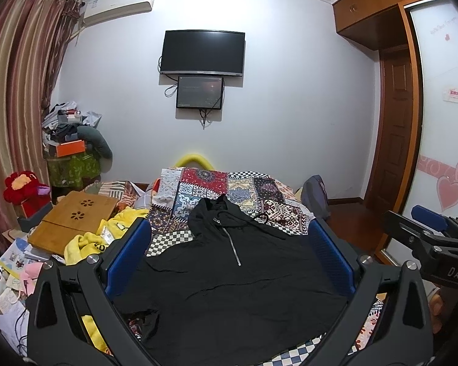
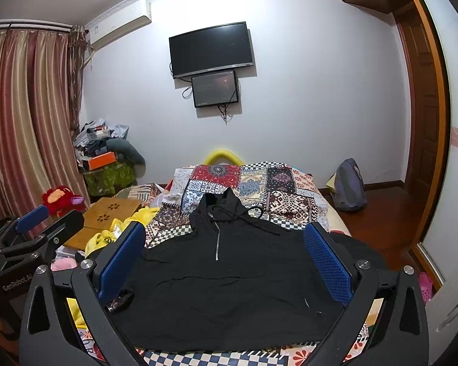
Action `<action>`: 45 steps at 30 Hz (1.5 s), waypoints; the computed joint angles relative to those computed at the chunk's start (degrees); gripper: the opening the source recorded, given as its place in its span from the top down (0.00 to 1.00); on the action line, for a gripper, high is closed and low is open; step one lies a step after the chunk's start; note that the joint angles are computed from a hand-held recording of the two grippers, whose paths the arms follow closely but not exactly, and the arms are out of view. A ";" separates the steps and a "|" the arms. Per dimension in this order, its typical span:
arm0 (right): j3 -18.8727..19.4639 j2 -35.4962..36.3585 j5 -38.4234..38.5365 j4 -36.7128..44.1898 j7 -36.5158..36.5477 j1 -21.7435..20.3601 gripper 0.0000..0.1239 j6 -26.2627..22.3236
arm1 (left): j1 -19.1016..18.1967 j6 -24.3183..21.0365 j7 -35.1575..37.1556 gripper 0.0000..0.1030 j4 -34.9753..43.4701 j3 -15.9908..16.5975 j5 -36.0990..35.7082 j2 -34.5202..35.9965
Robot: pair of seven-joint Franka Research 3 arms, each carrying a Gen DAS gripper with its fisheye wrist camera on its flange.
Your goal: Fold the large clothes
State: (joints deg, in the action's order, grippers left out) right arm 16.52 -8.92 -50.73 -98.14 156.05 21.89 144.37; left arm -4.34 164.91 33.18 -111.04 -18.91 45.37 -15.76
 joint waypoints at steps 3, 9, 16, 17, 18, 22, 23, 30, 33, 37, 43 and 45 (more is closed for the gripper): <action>-0.01 -0.09 -0.03 -0.12 0.11 -0.05 0.17 0.08 | -0.05 0.16 0.01 0.00 -0.23 0.07 0.01 -0.12; -0.04 -0.06 0.50 -0.15 -0.23 -0.05 0.17 -0.11 | 0.13 0.12 -0.42 0.00 -0.50 0.02 0.32 -0.39; -0.15 1.19 1.25 1.37 -1.31 0.37 0.17 -1.00 | -0.38 0.36 2.06 0.00 -0.87 1.12 -2.59 -0.18; -0.34 1.43 1.39 1.60 -1.51 0.54 0.17 -1.05 | -0.35 0.07 2.29 0.00 -0.83 1.21 -2.90 -0.12; -0.50 1.56 1.39 1.66 -1.56 0.69 0.17 -1.05 | -0.23 0.18 2.34 0.00 -0.88 1.32 -3.03 -0.05; -1.23 3.99 2.24 4.43 -3.57 1.76 0.17 -2.15 | 1.51 -0.04 1.34 0.00 -0.75 0.88 -1.05 0.13; -1.57 4.34 2.35 4.70 -3.78 2.12 0.17 -2.10 | 2.04 -0.50 0.67 0.00 -0.59 0.72 -0.28 0.26; -4.24 10.35 2.80 10.09 -7.03 5.21 0.17 -3.03 | 2.37 -0.93 3.09 0.00 0.01 4.46 -2.55 2.98; -6.24 13.45 5.35 12.80 -10.10 6.80 0.17 -3.00 | 3.71 -1.49 2.94 0.00 0.26 5.60 -2.44 4.38; -8.60 19.23 13.24 18.23 -15.21 8.22 0.17 -5.30 | 6.62 -3.97 -3.15 0.00 0.04 6.13 2.55 5.82; -12.02 25.71 21.90 24.66 -21.14 9.76 0.17 -9.97 | 5.39 -8.06 10.45 0.00 -1.87 12.76 -15.05 9.31; -13.47 27.71 23.11 26.67 -21.91 10.55 0.17 -11.82 | 5.49 -8.64 15.81 0.00 -3.27 14.87 -24.55 10.46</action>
